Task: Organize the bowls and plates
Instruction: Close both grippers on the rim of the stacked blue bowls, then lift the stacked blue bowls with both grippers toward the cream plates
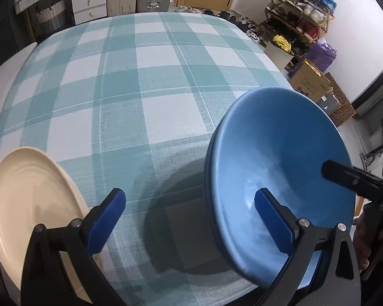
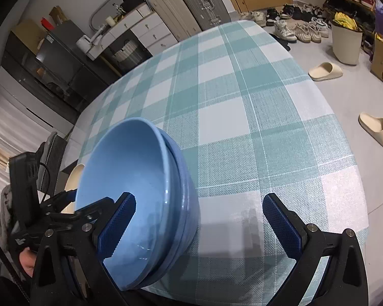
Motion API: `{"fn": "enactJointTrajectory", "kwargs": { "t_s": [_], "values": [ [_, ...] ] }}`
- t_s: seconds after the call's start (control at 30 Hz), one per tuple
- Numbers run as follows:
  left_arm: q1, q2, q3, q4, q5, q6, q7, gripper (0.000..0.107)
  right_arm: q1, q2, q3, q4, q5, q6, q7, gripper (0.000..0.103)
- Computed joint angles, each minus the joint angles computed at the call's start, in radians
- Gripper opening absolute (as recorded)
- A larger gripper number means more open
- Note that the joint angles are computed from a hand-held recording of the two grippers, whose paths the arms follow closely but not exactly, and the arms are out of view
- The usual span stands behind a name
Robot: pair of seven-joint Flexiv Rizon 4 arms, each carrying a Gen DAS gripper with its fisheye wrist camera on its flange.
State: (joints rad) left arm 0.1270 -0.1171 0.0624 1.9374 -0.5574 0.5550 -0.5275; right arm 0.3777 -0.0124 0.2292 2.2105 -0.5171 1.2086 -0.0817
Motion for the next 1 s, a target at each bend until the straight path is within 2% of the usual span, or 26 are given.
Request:
{"fn": "enactJointTrajectory", "kwargs": {
  "t_s": [0.03,0.1,0.17,0.23,0.3,0.37,0.43,0.47,0.53,0.6,0.63,0.7,0.77,0.87,1.0],
  "values": [
    [0.002,-0.011,-0.001,-0.017,0.011,-0.027,-0.012,0.101,0.001,-0.009,0.004,-0.006,0.062,0.012,-0.034,0.101],
    [0.015,-0.036,-0.004,-0.056,0.013,-0.119,-0.033,0.101,0.002,-0.02,0.008,-0.008,0.142,0.045,-0.071,0.091],
    [0.022,-0.048,-0.005,-0.076,0.016,-0.168,-0.047,0.101,0.005,-0.034,0.02,-0.023,0.271,0.059,-0.143,0.08],
    [0.028,-0.059,-0.007,-0.098,0.025,-0.223,-0.049,0.099,0.008,-0.046,0.03,-0.041,0.376,0.053,-0.203,0.074],
    [0.029,-0.062,-0.005,-0.104,0.029,-0.231,-0.057,0.092,0.01,-0.058,0.038,-0.054,0.459,0.064,-0.255,0.069],
    [0.03,-0.073,-0.006,-0.124,0.054,-0.257,-0.067,0.09,0.011,-0.067,0.047,-0.07,0.545,0.075,-0.301,0.063],
    [0.039,-0.099,-0.008,-0.166,0.07,-0.328,-0.087,0.071,0.013,-0.074,0.05,-0.089,0.592,0.064,-0.335,0.056],
    [0.039,-0.107,-0.009,-0.183,0.092,-0.349,-0.093,0.057,0.014,-0.076,0.051,-0.102,0.609,0.046,-0.35,0.051],
    [0.04,-0.116,-0.013,-0.206,0.114,-0.376,-0.075,0.056,0.018,-0.08,0.046,-0.127,0.616,0.008,-0.366,0.045],
    [0.038,-0.124,-0.016,-0.237,0.148,-0.411,-0.066,0.045,0.02,-0.087,0.044,-0.15,0.632,-0.021,-0.385,0.036],
    [0.034,-0.127,-0.017,-0.25,0.17,-0.422,-0.06,0.044,0.019,-0.094,0.045,-0.173,0.646,-0.056,-0.406,0.032],
    [0.027,-0.143,-0.021,-0.287,0.212,-0.461,-0.058,0.037,0.022,-0.105,0.039,-0.209,0.639,-0.124,-0.427,0.028],
    [0.022,-0.16,-0.023,-0.322,0.247,-0.503,-0.064,0.035,0.031,-0.117,0.029,-0.255,0.592,-0.222,-0.441,0.024],
    [0.011,-0.161,-0.024,-0.339,0.279,-0.507,-0.043,0.036,0.046,-0.134,0.018,-0.303,0.516,-0.331,-0.455,0.017],
    [-0.002,-0.148,-0.023,-0.334,0.304,-0.476,-0.012,0.036,0.057,-0.151,0.014,-0.341,0.475,-0.399,-0.468,0.015]
  ]
}}
